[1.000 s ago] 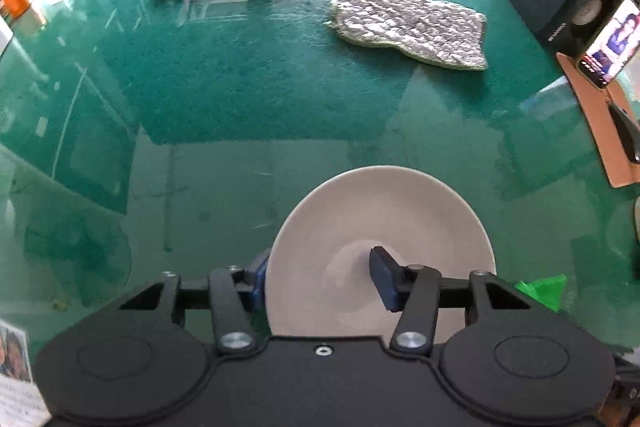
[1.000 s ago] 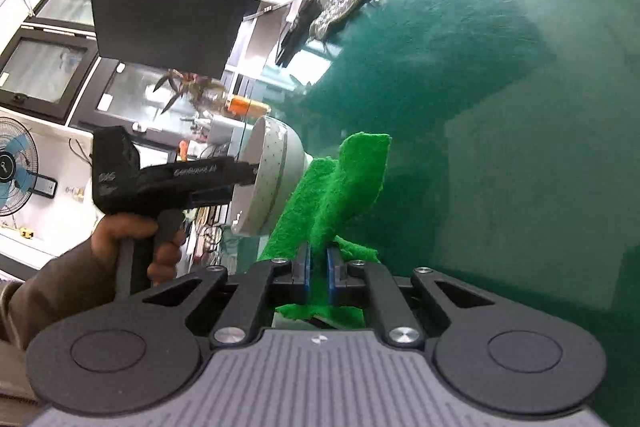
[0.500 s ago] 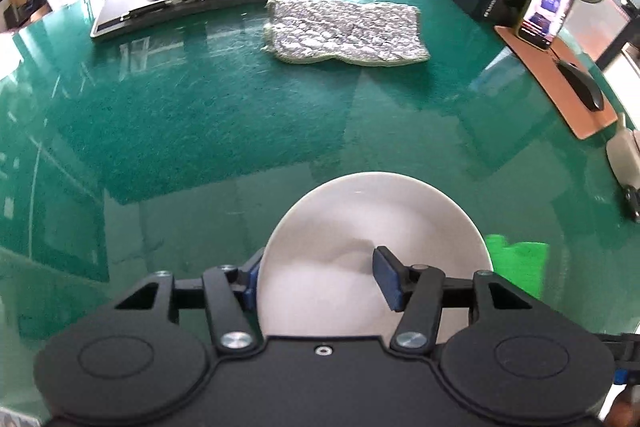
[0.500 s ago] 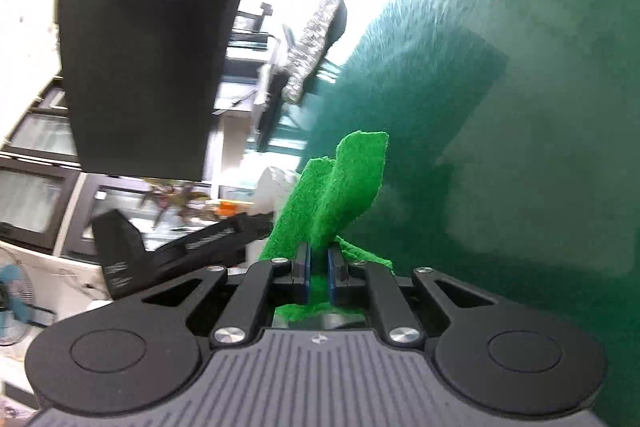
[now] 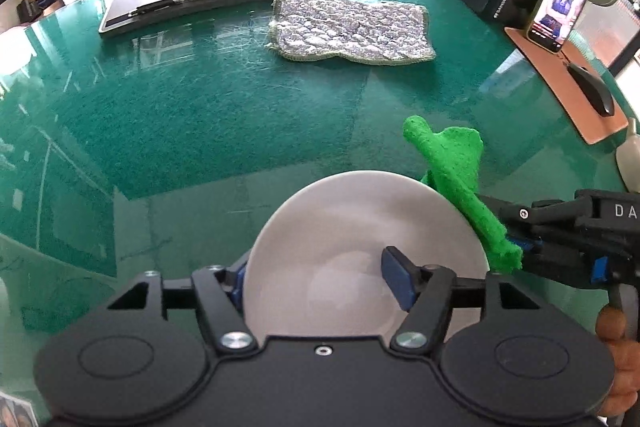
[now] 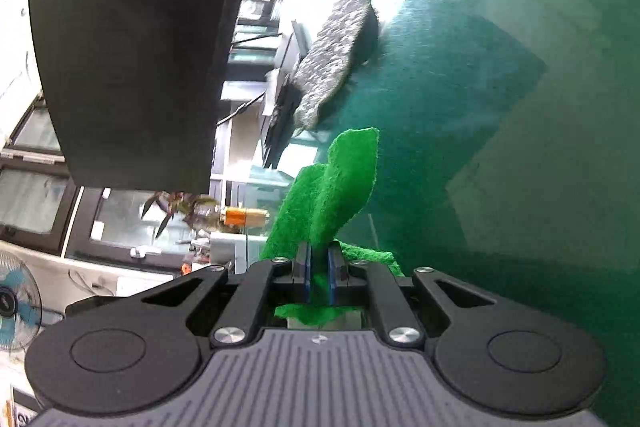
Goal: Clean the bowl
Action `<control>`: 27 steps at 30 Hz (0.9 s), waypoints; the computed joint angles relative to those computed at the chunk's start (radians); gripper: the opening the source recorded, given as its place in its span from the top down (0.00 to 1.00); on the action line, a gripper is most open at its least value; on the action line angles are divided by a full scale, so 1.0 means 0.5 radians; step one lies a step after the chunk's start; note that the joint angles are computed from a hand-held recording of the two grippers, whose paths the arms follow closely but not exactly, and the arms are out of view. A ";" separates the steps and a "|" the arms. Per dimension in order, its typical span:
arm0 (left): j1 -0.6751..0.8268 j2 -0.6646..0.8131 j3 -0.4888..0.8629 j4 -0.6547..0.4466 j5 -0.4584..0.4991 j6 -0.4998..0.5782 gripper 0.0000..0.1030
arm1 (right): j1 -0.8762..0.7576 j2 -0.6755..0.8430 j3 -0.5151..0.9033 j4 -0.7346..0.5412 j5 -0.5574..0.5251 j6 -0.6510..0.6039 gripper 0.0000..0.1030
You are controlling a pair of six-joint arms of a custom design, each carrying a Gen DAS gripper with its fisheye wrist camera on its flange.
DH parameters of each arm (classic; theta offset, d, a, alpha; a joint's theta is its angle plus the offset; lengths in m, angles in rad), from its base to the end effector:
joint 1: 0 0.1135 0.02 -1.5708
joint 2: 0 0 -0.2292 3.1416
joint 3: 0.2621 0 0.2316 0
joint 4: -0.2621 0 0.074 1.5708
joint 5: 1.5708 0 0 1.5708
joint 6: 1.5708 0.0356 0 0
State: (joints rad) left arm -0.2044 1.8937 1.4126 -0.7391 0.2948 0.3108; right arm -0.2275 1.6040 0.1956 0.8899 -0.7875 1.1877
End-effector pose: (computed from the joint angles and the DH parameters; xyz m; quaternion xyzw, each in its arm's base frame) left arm 0.3464 -0.0824 0.1790 0.2729 0.9353 -0.1352 0.1800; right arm 0.2094 -0.0226 0.0824 0.3727 0.7321 0.5085 0.2581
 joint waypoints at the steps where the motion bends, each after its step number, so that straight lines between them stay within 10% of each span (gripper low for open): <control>1: -0.001 0.004 0.011 -0.012 -0.005 -0.008 0.38 | -0.059 -0.029 -0.010 -0.060 -0.097 -0.046 0.91; 8: -0.010 -0.023 -0.022 0.007 -0.039 -0.068 0.36 | -0.263 -0.360 -0.107 -0.619 -0.491 -0.376 0.91; 14: -0.014 -0.058 -0.076 0.049 -0.052 -0.093 0.35 | -0.219 0.022 0.078 -0.365 -0.399 -0.316 0.91; 23: -0.012 -0.081 -0.120 0.090 -0.063 -0.125 0.31 | -0.275 -0.382 -0.013 -0.902 -0.524 -0.612 0.91; 27: -0.015 -0.041 -0.048 0.028 -0.080 -0.139 0.31 | -0.216 -0.174 0.029 -0.611 -0.426 -0.438 0.91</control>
